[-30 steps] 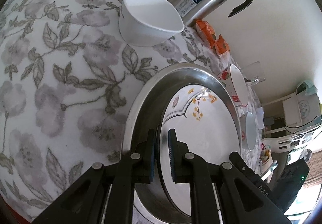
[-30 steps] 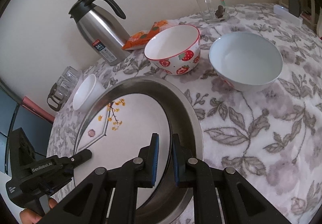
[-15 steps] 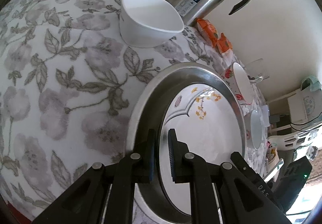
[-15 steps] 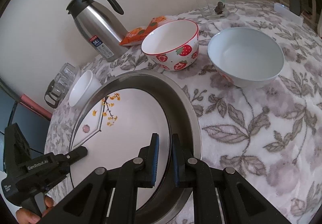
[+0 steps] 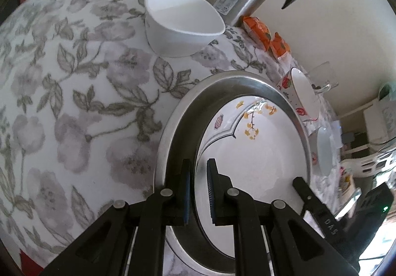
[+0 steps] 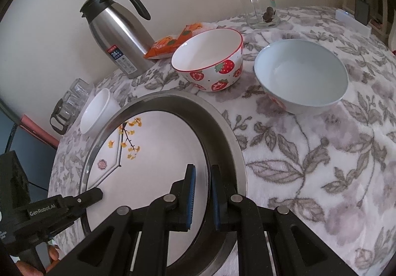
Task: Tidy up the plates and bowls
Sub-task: 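Lower the white plate into the steel basin with both tools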
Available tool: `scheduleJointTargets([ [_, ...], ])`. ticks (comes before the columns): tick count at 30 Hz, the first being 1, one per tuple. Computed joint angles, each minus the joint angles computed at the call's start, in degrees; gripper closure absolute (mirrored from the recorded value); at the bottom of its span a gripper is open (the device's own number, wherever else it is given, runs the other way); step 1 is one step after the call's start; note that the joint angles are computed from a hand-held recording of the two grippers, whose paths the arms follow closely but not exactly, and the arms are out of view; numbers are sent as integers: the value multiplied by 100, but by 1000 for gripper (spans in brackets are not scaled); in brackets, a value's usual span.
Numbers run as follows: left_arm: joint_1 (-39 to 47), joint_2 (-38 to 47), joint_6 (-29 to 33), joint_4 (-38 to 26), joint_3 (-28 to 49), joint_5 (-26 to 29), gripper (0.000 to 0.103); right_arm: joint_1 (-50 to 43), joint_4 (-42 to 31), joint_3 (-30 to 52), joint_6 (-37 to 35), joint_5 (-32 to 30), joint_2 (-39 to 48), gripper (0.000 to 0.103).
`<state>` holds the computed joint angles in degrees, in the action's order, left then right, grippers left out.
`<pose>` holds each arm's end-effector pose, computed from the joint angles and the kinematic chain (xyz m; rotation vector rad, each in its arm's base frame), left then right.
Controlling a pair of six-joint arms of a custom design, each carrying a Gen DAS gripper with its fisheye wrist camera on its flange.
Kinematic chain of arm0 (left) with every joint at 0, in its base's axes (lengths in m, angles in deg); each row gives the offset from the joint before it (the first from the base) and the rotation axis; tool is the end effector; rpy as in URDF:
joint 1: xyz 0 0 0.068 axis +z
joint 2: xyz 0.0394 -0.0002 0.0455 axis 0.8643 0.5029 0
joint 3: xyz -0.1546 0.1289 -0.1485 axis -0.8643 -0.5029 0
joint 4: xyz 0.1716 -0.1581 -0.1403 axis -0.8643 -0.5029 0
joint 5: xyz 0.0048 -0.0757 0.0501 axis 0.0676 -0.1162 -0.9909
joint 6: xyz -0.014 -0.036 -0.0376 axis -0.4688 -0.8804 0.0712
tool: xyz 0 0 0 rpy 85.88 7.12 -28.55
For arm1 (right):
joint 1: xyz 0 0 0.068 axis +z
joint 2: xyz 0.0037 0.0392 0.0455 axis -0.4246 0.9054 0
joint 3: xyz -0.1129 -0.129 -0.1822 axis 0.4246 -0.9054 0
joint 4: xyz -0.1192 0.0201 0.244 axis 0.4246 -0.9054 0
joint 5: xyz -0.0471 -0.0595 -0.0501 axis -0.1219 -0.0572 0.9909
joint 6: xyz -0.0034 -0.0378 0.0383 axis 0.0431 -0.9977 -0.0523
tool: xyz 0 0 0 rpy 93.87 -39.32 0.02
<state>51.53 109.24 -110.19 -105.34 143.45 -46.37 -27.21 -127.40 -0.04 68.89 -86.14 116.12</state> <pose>0.2504 -0.0437 0.2531 -0.5429 2.6852 -0.4928 0.2491 0.0025 0.2272 0.1622 2.5305 0.4835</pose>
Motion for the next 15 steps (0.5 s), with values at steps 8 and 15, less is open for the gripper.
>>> scheduleJointTargets([
  [8, -34, 188, 212, -212, 181, -135, 91, -20, -12, 30, -38, 41, 48, 93],
  [15, -56, 211, 162, -277, 227, -180, 90, -24, -15, 41, -75, 38, 72, 93],
])
